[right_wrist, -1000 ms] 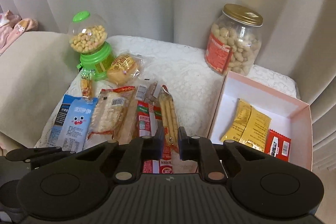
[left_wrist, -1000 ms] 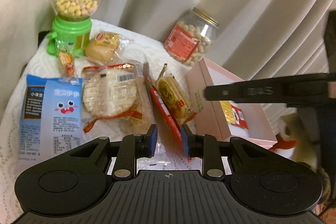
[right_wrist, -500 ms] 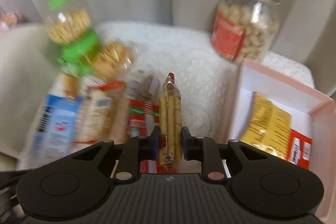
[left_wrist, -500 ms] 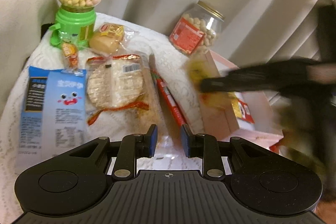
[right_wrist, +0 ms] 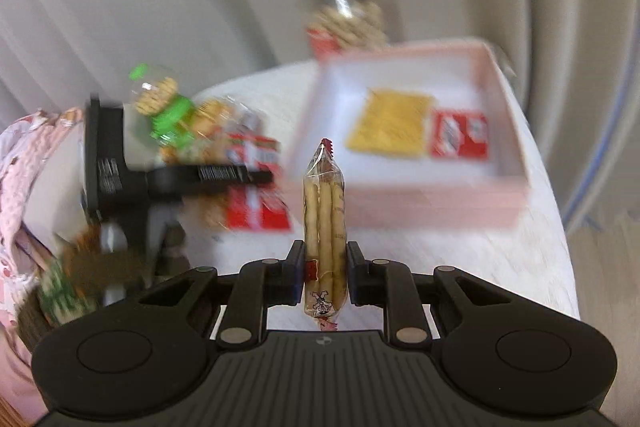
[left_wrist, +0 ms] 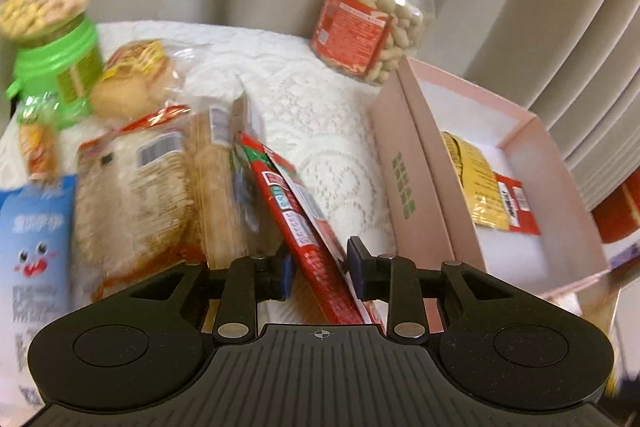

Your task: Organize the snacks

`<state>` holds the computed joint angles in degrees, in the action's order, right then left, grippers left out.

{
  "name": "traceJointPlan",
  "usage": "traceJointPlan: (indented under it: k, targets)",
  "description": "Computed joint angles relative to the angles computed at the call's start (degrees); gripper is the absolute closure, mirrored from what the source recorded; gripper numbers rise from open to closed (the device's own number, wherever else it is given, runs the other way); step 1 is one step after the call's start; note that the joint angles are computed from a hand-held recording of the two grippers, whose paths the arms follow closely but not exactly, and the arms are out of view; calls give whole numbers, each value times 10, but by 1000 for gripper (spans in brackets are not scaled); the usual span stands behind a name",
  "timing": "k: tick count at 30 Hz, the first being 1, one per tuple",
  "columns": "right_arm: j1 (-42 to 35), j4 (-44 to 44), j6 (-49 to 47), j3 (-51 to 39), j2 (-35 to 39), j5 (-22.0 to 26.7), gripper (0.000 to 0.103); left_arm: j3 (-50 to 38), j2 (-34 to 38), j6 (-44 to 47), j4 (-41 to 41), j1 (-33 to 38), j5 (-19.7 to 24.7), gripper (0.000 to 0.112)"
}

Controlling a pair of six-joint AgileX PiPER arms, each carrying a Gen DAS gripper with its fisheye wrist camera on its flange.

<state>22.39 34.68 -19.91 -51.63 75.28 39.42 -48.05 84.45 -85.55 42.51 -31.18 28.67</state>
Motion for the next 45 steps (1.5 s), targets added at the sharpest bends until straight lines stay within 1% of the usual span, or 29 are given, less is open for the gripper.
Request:
traceJointPlan:
  k: [2, 4, 5, 6, 8, 9, 10, 13, 15, 16, 20, 21, 22, 23, 24, 25, 26, 28, 29, 30, 32, 34, 35, 37, 39, 40, 41, 43, 45]
  targets:
    - [-27, 50, -52, 31, 3, 4, 83, -22, 24, -10, 25, -14, 26, 81]
    - [-33, 62, -69, 52, 3, -8, 83, -32, 38, -15, 47, -30, 47, 84]
    - [-34, 57, -73, 60, -2, -15, 83, -25, 35, -29, 66, -37, 45, 86]
    - [-33, 45, -70, 68, -12, -24, 83, -9, 24, -49, 83, -38, 32, 87]
    - [-39, 18, -73, 81, -38, -37, 83, 41, -21, -105, 119, -43, -10, 91]
    - [-45, 6, -77, 84, -48, -43, 83, 67, -49, -136, 139, -54, -18, 91]
    - [-57, -6, -86, 88, -60, -47, 83, 85, -73, -159, 151, -74, -10, 91]
    - [-119, 16, -159, 93, -67, -29, 83, 135, -151, -221, 169, -166, 39, 92]
    - [-140, 29, -179, 98, -63, -16, 83, 156, -199, -245, 162, -238, 75, 94]
    - [-146, 42, -188, 101, -58, -6, 83, 165, -223, -244, 146, -272, 80, 94]
    - [-145, 141, -262, 122, -40, 45, 83, 170, -268, -171, 62, -310, 46, 94]
    - [-143, 161, -276, 127, -36, 57, 83, 166, -274, -146, 41, -310, 41, 94]
    - [-131, 180, -283, 129, -29, 60, 82, 159, -276, -132, 34, -313, 47, 94]
    - [-118, 194, -287, 135, -22, 53, 81, 153, -276, -134, 42, -321, 64, 94]
    - [-97, 192, -274, 140, -19, 27, 80, 145, -270, -139, 55, -329, 87, 94]
    - [-74, 174, -249, 143, -20, -3, 72, 138, -263, -143, 63, -335, 109, 94]
    - [-43, 140, -211, 151, -26, -49, 63, 134, -258, -135, 59, -328, 114, 94]
    - [1, 68, -138, 168, -41, -119, 55, 137, -249, -135, 56, -307, 101, 94]
    - [19, 23, -95, 179, -51, -150, 50, 140, -244, -143, 60, -300, 103, 93]
    - [27, -6, -70, 187, -58, -166, 49, 142, -240, -161, 69, -304, 118, 90]
    - [38, -73, -7, 201, -73, -189, 48, 153, -245, -198, 84, -310, 150, 87]
    - [49, -135, 50, 209, -80, -209, 48, 167, -266, -234, 101, -312, 164, 87]
    - [43, -136, 44, 210, -83, -210, 47, 171, -279, -253, 111, -325, 186, 87]
    - [26, -87, -12, 211, -94, -198, 44, 170, -299, -286, 140, -347, 235, 87]
    - [14, -44, -56, 214, -105, -190, 41, 166, -322, -289, 152, -355, 260, 87]
    - [18, -39, -59, 213, -102, -194, 39, 158, -329, -279, 146, -355, 274, 87]
    - [26, -49, -44, 212, -99, -202, 38, 150, -334, -275, 141, -365, 295, 87]
    - [55, -107, 27, 210, -91, -224, 38, 133, -335, -266, 127, -380, 333, 87]
    - [76, -160, 89, 214, -88, -240, 38, 122, -339, -259, 101, -388, 353, 87]
